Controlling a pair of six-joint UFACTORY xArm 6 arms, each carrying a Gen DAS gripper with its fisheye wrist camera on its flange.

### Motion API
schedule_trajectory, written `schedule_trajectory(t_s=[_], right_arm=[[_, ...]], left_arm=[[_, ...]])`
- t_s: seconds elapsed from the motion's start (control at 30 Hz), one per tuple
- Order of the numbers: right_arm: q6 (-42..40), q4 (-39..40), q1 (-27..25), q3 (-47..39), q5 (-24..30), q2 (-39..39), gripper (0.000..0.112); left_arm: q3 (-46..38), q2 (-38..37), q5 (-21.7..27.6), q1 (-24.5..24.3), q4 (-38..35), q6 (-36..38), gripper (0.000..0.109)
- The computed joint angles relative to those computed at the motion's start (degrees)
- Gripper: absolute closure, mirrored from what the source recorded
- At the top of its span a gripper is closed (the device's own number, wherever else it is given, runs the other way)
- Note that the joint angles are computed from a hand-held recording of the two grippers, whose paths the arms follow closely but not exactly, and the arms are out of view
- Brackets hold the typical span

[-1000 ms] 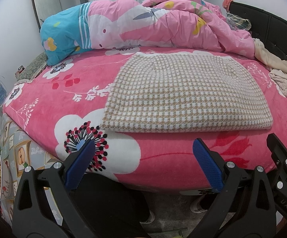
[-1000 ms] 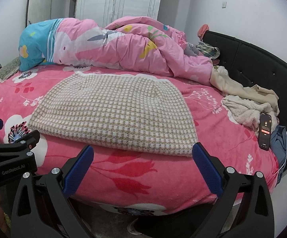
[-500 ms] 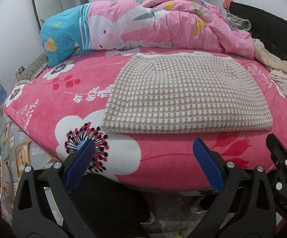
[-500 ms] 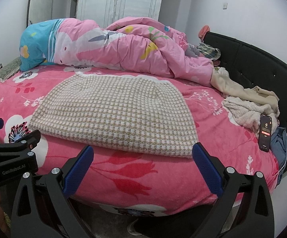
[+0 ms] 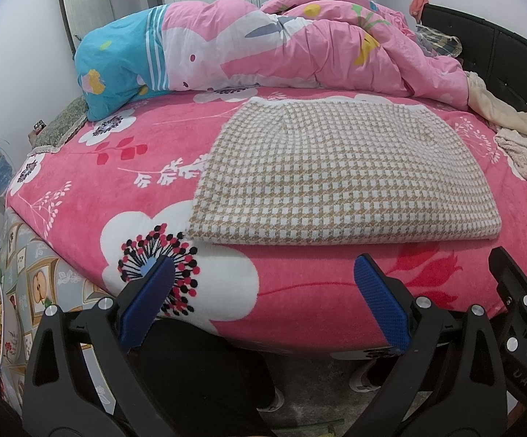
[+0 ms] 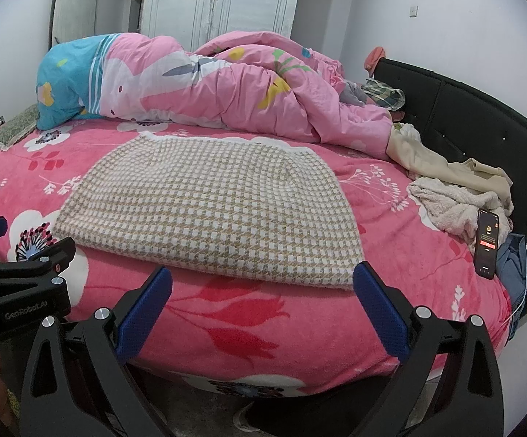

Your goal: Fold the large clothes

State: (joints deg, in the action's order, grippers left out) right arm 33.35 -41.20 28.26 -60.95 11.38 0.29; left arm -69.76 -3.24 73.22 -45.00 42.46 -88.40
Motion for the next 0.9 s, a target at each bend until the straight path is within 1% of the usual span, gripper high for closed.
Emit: schedule_trajectory(t_s=[0.9], right_arm=[[1.4, -1.5, 0.0, 0.3, -0.1, -0.1, 0.015]], left_arm=[[-0.4, 0.6, 0.3, -0.2, 0.1, -0.6, 0.013]])
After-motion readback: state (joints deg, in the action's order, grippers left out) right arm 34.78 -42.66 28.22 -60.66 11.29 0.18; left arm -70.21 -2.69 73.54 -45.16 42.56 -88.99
